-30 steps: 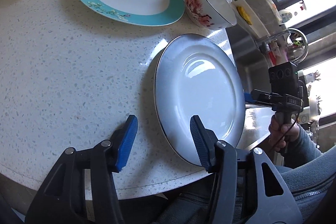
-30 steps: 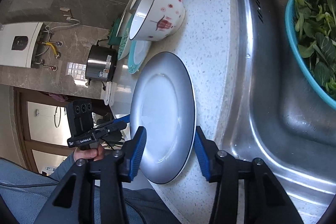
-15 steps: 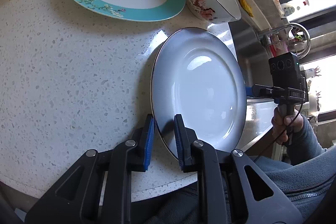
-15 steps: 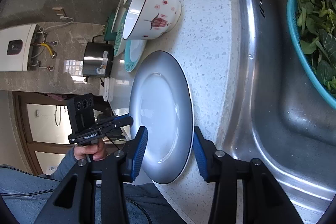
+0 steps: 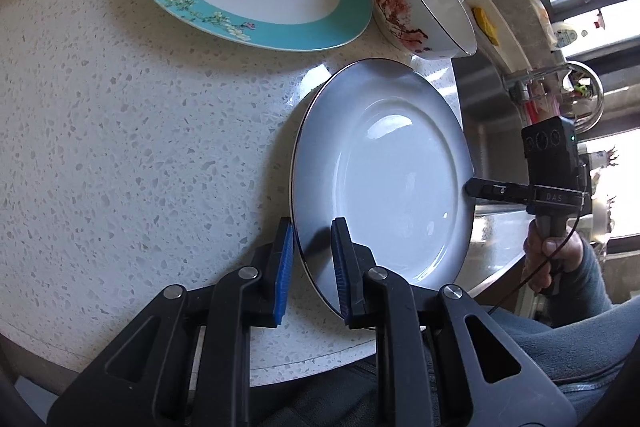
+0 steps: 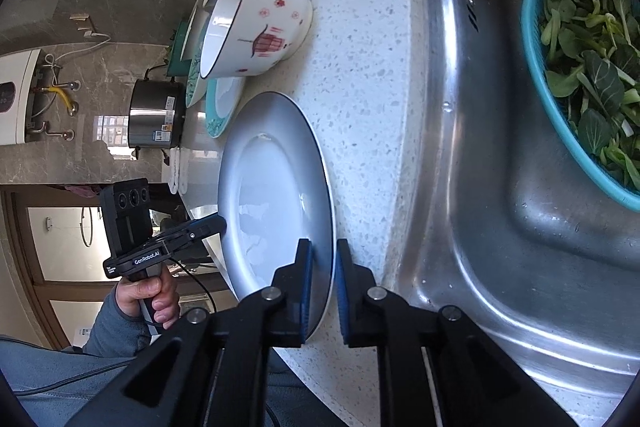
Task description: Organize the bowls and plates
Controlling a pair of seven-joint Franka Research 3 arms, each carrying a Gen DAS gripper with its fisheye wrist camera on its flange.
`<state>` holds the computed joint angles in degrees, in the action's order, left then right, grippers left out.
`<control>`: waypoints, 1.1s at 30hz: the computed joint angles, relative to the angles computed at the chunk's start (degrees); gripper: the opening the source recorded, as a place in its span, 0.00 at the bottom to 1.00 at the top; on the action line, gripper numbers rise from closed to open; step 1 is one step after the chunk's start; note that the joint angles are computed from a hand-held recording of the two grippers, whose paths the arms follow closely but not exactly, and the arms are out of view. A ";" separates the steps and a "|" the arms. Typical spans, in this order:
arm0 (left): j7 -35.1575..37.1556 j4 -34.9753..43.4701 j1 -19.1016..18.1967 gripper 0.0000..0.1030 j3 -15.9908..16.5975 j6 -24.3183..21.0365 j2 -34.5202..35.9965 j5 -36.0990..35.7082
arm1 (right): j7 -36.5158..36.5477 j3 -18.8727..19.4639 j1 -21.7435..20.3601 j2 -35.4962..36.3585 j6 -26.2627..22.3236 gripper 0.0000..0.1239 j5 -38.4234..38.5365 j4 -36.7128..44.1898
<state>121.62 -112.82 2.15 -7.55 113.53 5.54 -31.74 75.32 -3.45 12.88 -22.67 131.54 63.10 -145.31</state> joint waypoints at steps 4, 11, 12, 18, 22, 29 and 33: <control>0.37 -1.29 -0.53 0.17 -0.13 1.97 -1.21 1.15 | 1.35 0.98 0.35 -0.26 1.69 0.11 -1.15 0.16; 0.41 -2.96 -1.58 0.17 0.00 3.77 -2.84 2.27 | 2.01 0.94 1.02 -0.81 2.80 0.12 -1.98 -0.22; 0.47 -3.14 -1.70 0.17 0.02 4.02 -3.00 2.26 | 2.08 1.00 1.14 -0.76 3.10 0.12 -1.99 -0.18; 0.86 -3.67 -1.94 0.17 0.43 4.36 -3.60 2.21 | 2.42 1.38 2.06 -0.40 3.68 0.12 -2.00 0.22; 1.56 -3.90 -1.81 0.17 0.79 4.22 -4.23 1.93 | 2.83 1.83 2.70 -0.17 4.65 0.12 -2.00 0.70; 3.31 -2.77 -0.71 0.17 1.79 2.19 -4.32 1.78 | 4.12 2.79 4.22 -0.04 6.52 0.12 -1.91 1.45; 3.97 -1.66 0.36 0.17 2.50 0.64 -4.47 2.18 | 5.36 3.60 5.48 0.95 7.57 0.12 -1.94 3.14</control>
<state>125.60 -114.48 2.51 -5.05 114.17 1.07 -29.56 80.68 0.15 18.36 -21.72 139.10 61.16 -142.17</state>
